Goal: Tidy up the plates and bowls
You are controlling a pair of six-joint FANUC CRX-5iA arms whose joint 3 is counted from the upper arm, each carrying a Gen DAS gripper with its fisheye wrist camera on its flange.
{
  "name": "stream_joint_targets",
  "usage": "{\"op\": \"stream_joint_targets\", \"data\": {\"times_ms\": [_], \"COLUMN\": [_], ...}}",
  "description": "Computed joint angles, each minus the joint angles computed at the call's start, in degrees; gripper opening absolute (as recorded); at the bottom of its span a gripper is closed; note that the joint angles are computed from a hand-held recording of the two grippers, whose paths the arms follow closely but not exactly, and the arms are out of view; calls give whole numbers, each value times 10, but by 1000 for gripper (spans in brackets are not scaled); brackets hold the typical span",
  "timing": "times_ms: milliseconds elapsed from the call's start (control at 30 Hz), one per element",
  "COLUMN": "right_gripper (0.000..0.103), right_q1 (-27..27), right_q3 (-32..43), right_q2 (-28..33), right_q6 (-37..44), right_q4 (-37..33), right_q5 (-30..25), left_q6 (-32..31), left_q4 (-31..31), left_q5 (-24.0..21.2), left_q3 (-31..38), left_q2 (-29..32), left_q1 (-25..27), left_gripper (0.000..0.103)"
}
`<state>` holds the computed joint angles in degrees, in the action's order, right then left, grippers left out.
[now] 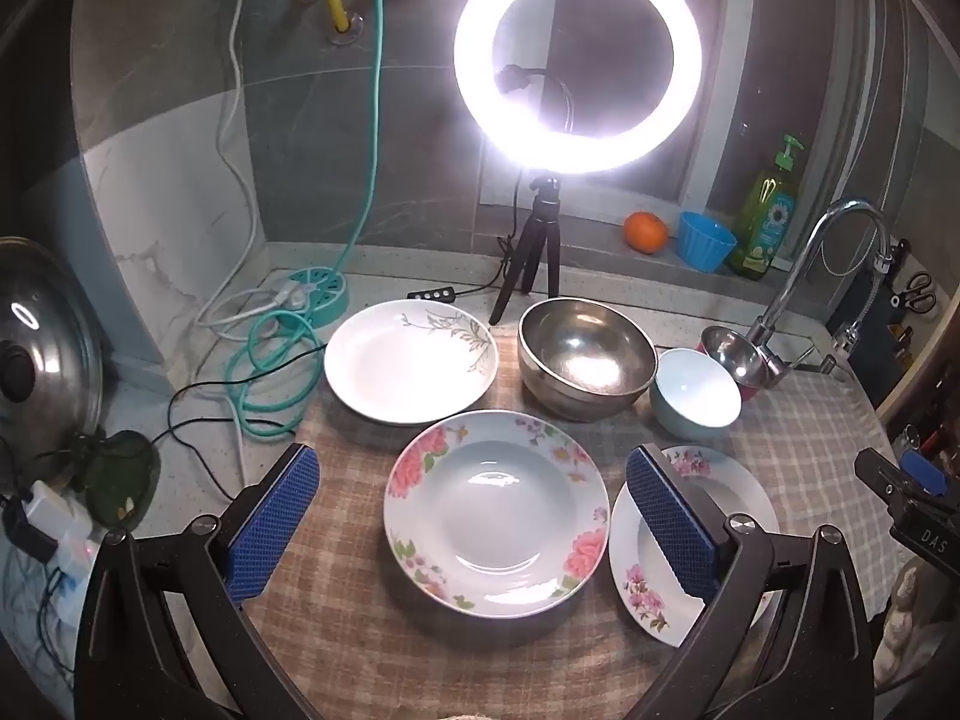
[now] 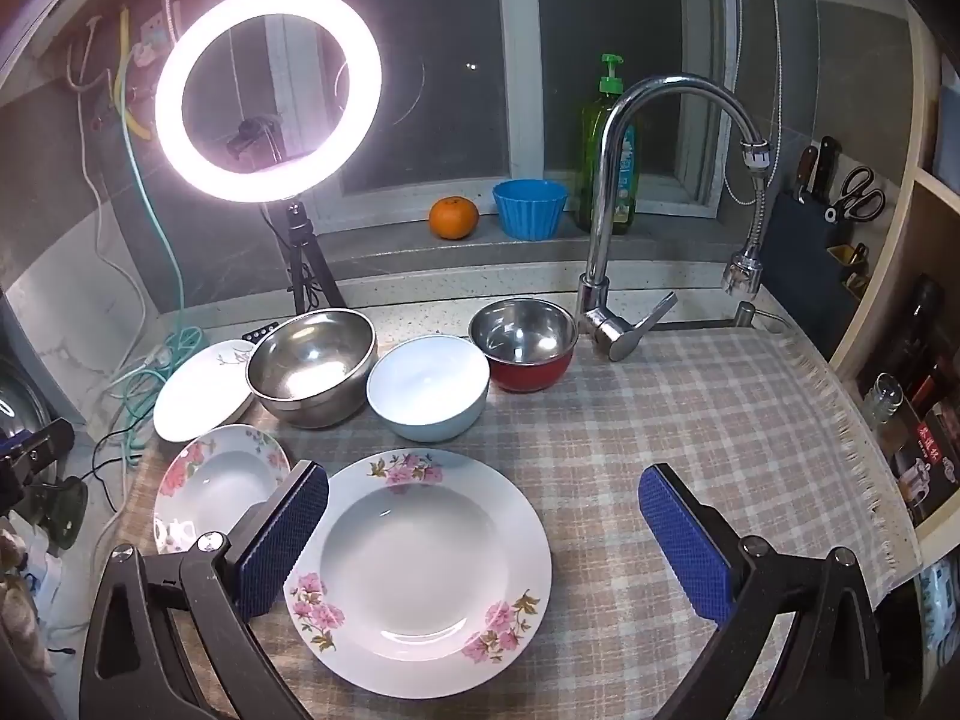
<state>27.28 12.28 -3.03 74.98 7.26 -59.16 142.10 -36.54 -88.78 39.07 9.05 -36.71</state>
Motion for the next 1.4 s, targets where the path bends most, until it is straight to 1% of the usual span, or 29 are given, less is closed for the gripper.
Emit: {"op": "stream_joint_targets", "data": {"times_ms": [267,667,1400], "right_gripper": [102,102,102], "right_q1": [5,11,7], "right_q3": [-1,-3,-2], "right_q2": [-3,-5,-7], "right_q6": [-1,-9,-7], "right_q4": [3,11,5], "right_q5": [-1,-2,-1], "left_q6": [12,8,4], "left_q4": [-7,-3,-4], "left_q5": [-1,0,-4], "left_q3": [-7,-6,4], "left_q2": [-6,-8,-2], "left_q1": [-9,-5,-6], "left_gripper": [102,102,102]}}
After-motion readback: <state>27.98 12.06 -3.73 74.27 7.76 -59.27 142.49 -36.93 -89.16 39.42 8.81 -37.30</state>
